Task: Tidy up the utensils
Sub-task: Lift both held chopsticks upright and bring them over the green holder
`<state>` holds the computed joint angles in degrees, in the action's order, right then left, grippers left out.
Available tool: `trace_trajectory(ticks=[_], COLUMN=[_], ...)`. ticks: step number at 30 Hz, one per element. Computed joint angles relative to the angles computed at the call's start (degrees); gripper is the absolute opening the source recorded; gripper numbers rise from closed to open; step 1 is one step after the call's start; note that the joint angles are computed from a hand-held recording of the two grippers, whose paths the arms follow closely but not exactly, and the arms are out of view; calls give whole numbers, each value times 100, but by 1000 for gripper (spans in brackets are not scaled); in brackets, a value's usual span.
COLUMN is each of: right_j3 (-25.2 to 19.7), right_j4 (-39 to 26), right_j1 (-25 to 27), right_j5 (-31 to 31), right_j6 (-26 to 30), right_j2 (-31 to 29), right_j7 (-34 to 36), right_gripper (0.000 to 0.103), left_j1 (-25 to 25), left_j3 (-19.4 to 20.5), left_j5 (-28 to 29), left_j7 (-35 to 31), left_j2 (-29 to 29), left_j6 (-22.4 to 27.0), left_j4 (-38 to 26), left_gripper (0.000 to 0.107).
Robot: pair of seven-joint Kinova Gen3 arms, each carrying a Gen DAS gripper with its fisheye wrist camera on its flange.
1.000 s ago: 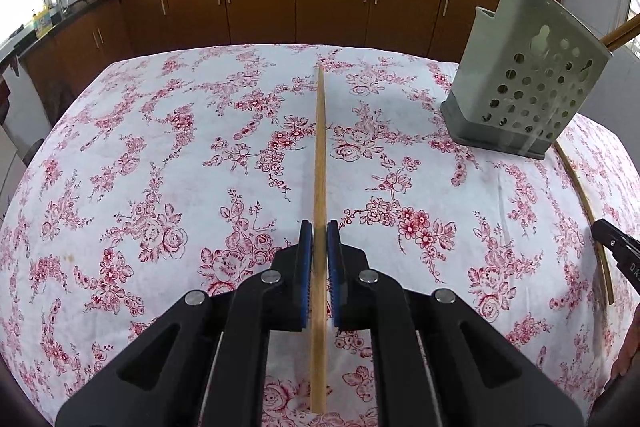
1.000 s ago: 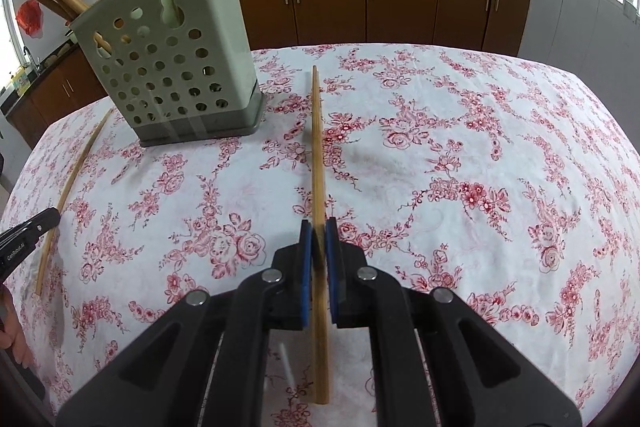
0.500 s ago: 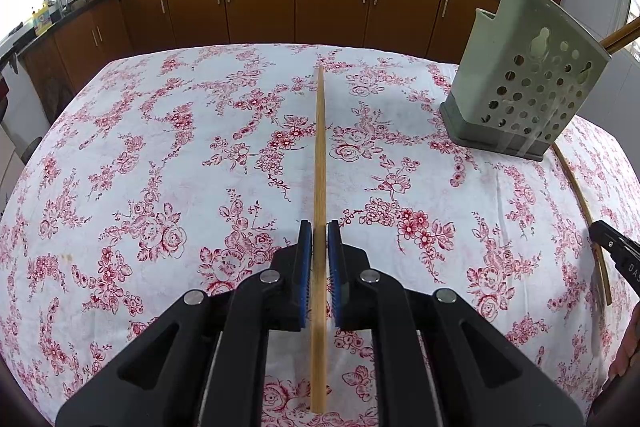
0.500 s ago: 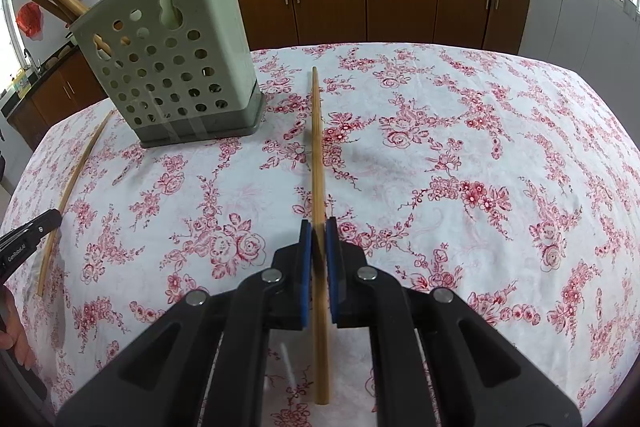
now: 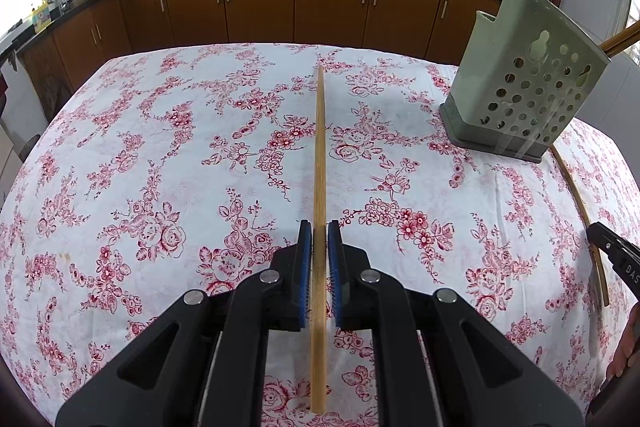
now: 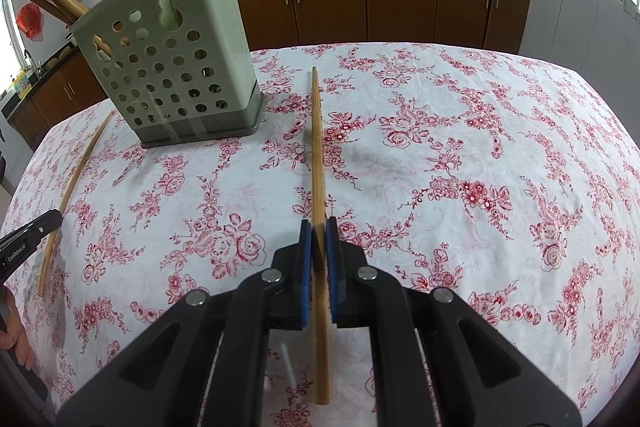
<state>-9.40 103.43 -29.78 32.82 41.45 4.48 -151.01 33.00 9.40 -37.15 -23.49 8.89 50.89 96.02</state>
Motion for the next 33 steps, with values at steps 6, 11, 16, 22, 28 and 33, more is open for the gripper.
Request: trace_trajectory(ticks=[6,11,16,22,28,33], right_j3=[-2,-50,-132,-247,-483,-831], right_j4=[6,114,251,328,549,473], right_j1=[9,-33,-2,4,181,537], right_j5=[-13,45,31,103,690,1230], right_j6=[-8,38,20,110,54,108], right_j2=[-8,-106,-231,-342,-923,-1342], right_j7=[10,-136,-210,-244,-881,-1260], right_gripper=[8,8,8,8,8,8], left_j1=[-88,-73,-45,-26,-57,-271], left_j3=[-3,129,271,332,466,753], left_j5=[123,138,74,72,-323,-845], left_j7=[-49,-116,-6,-51,133,349], left_j2=[-104,-299,-384,-379,-805,-1198], left_j6=[-216,-199,-61,89,38,-31], left_j4=[122,341,423,387,459,350], left_gripper=[12,12,12,7,7,7])
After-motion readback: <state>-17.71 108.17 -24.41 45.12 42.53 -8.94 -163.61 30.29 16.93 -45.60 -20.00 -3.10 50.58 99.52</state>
